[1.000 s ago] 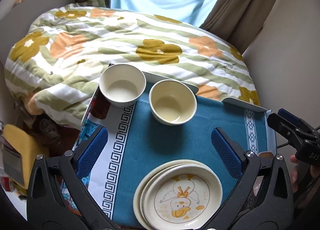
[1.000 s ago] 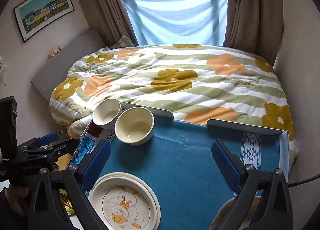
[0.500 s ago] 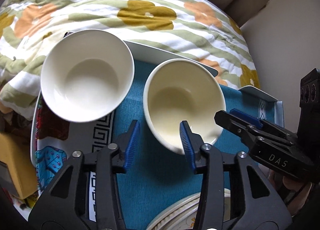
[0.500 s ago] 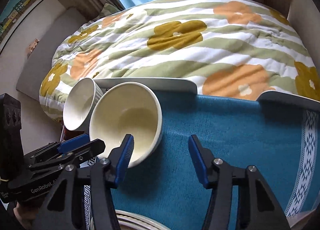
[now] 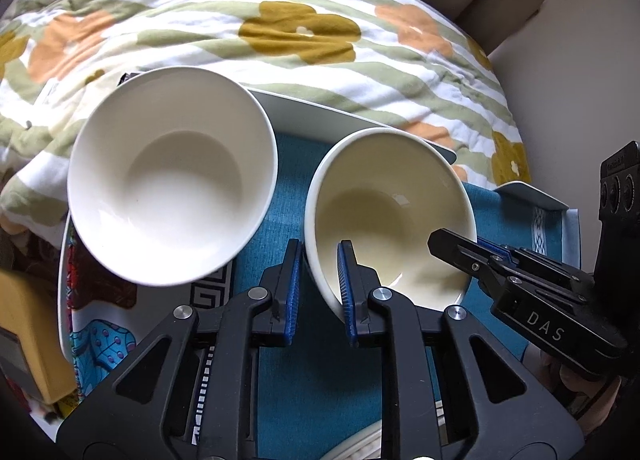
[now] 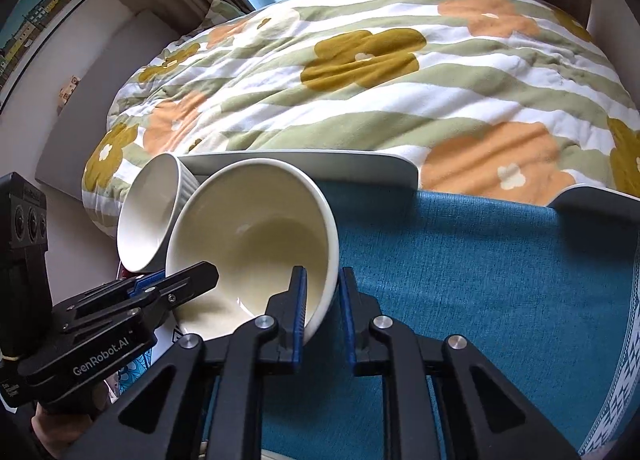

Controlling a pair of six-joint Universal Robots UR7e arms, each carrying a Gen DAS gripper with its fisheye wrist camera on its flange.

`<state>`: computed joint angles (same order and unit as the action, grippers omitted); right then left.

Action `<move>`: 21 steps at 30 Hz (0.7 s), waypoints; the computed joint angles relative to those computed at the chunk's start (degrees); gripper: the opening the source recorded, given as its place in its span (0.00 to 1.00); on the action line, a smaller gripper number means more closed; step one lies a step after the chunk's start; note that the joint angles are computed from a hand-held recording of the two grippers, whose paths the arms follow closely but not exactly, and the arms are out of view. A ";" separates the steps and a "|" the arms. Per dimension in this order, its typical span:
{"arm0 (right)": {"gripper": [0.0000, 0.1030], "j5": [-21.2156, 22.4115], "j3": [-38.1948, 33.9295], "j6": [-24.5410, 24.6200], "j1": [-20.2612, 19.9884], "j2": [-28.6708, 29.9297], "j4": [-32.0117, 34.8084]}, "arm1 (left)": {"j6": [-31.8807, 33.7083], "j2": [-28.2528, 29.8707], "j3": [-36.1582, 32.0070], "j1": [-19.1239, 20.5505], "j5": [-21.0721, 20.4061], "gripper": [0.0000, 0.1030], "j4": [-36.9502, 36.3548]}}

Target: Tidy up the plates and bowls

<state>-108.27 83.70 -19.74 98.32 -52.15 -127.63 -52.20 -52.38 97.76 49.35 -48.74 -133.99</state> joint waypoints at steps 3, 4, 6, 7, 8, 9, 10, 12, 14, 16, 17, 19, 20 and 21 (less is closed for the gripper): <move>0.14 0.52 0.40 -0.37 0.08 -0.62 -0.68 | 0.37 -0.02 -0.35 -0.67 0.95 0.15 0.65; 0.14 0.65 0.52 -0.42 0.21 -0.88 -0.92 | 0.43 -0.13 -0.43 -1.00 1.22 0.15 0.92; 0.14 1.20 0.99 -0.47 0.40 -1.78 -1.65 | 0.50 -0.16 -0.84 -1.90 2.03 0.15 1.57; 0.14 1.43 1.26 -0.45 0.49 -2.37 -1.91 | 0.47 -0.20 -1.08 -2.42 2.40 0.15 1.87; 0.14 1.63 1.47 -0.50 0.59 -2.83 -2.23 | 0.32 -0.25 -1.34 -2.99 2.69 0.15 2.31; 0.14 1.86 1.88 -0.65 0.72 -3.65 -2.58 | 0.24 -0.29 -1.62 -3.62 2.96 0.15 2.77; 0.14 2.04 2.25 -0.74 0.84 -4.52 -2.74 | 0.14 -0.34 -1.85 -4.34 3.18 0.15 3.03; 0.14 2.62 3.07 -0.89 0.92 -6.51 -2.98 | -0.58 -0.38 -2.39 -5.79 3.15 0.15 3.67; 0.14 2.97 3.99 -1.37 1.01 -8.89 -2.72 | -1.17 -0.31 -2.85 -7.42 3.08 0.15 4.23; 0.14 3.07 5.26 -1.93 0.95 -11.46 -2.83 | -2.10 0.20 -3.40 -9.13 3.23 0.15 4.88; 0.14 3.08 5.88 -2.46 0.83 -12.62 -2.96 | -2.61 0.63 -3.78 -10.01 3.34 0.15 5.19; 0.14 3.10 7.04 -3.40 0.43 -15.28 -2.92 | -4.08 1.62 -4.39 -11.90 3.71 0.15 5.57; 0.14 3.26 7.46 -3.83 0.18 -16.39 -2.74 | -5.08 2.30 -4.95 -12.92 3.96 0.15 6.23; 0.14 3.61 7.84 -4.43 -0.20 -17.70 -2.34 | -6.02 2.94 -5.41 -13.80 4.22 0.15 6.64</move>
